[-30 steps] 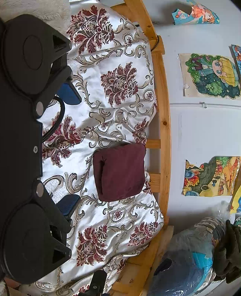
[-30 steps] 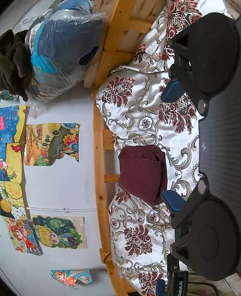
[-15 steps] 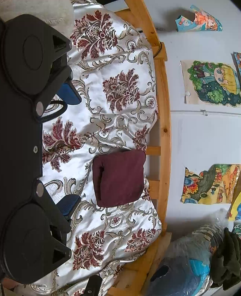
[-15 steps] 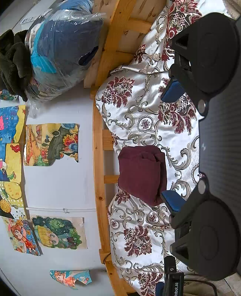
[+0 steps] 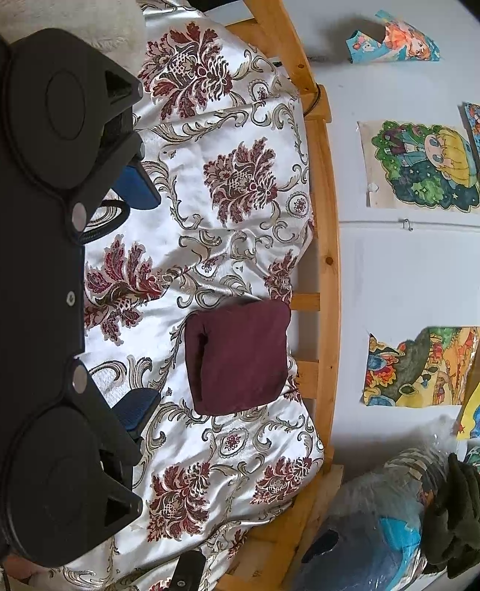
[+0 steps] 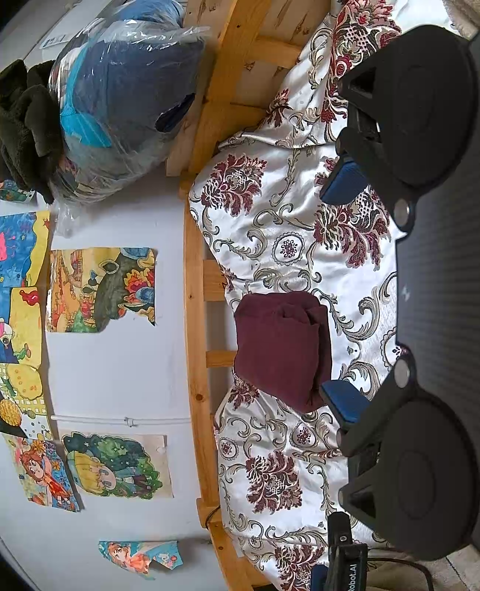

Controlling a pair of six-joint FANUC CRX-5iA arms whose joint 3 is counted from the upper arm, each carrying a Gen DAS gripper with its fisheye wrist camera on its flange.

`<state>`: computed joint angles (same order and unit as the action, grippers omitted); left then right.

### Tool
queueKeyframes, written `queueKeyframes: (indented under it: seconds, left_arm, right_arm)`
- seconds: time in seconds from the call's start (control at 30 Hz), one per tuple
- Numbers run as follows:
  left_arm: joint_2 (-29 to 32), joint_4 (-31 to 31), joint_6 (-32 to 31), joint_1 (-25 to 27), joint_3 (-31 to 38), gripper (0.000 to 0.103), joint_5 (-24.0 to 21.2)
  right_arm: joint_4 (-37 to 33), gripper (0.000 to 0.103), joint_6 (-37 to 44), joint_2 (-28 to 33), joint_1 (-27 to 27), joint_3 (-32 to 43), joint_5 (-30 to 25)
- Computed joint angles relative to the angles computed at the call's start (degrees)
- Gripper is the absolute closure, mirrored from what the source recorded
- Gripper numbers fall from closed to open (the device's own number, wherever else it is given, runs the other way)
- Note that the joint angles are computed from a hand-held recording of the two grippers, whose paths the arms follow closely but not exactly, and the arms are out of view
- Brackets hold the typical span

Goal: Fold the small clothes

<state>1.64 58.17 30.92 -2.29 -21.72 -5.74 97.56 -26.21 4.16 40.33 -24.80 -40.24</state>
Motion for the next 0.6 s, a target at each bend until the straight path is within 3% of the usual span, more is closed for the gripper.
queueKeyframes:
  seconds: [0.03, 0.23, 0.6]
  left_arm:
    - [0.0, 2.5, -2.4, -0.5, -0.4, 0.001, 0.4]
    - [0.1, 3.9, -3.9, -0.6, -0.4, 0.001, 0.2]
    - [0.2, 2.9, -3.0, -0.4, -0.2, 0.001, 0.0]
  right_arm:
    - [0.0, 0.000, 0.0, 0.0, 0.0, 0.1, 0.0]
    - [-0.1, 0.000, 0.0, 0.0, 0.0, 0.1, 0.0]
    - [-0.3, 0.000, 0.2, 0.1, 0.1, 0.2, -0.1]
